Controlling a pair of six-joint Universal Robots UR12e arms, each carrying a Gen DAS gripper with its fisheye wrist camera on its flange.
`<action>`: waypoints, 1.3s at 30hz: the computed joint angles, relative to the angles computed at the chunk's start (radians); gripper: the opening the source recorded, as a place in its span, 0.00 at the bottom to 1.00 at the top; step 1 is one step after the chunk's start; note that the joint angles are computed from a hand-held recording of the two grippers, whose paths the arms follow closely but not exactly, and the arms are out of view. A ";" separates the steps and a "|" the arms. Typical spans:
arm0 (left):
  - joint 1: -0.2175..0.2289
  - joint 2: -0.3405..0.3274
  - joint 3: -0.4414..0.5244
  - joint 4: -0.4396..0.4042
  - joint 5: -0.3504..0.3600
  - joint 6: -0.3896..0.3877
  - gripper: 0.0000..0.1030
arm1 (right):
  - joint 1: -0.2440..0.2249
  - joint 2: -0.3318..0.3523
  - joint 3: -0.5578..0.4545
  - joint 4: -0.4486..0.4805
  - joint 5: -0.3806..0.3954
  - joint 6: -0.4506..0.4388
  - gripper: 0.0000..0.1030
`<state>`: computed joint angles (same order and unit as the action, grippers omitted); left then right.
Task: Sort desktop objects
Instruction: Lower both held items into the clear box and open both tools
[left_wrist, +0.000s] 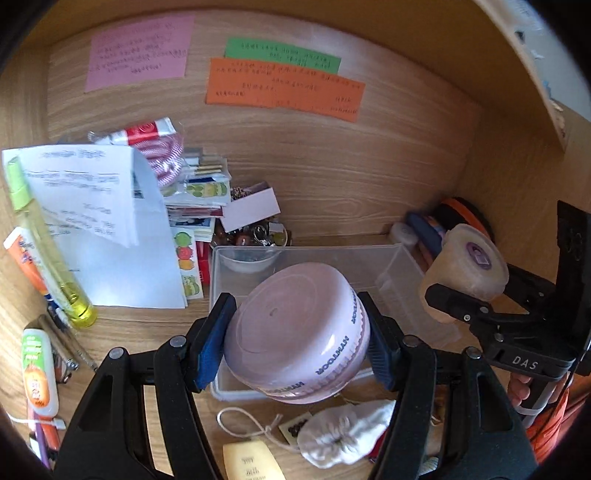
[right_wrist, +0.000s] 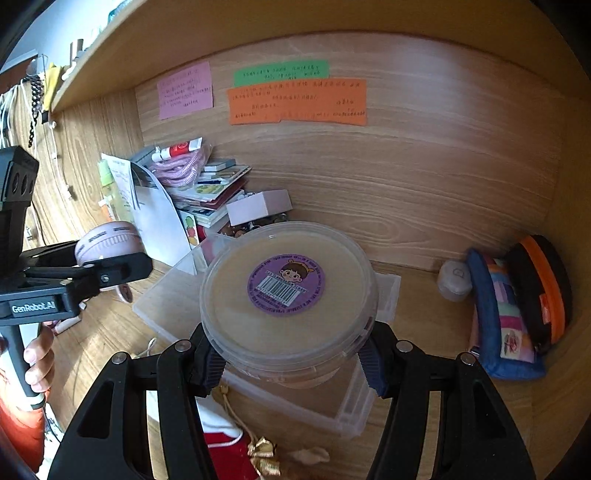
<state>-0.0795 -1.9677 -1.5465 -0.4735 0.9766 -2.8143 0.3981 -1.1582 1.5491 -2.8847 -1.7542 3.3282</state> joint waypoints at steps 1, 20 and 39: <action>-0.004 -0.009 0.015 -0.020 0.005 0.002 0.63 | -0.002 0.004 -0.007 0.009 0.004 -0.002 0.55; -0.065 -0.119 0.171 -0.221 0.139 0.074 0.63 | -0.033 0.089 -0.142 0.253 0.042 -0.047 0.55; -0.105 -0.148 0.190 -0.244 0.271 0.144 0.65 | -0.016 0.129 -0.185 0.355 -0.017 -0.090 0.55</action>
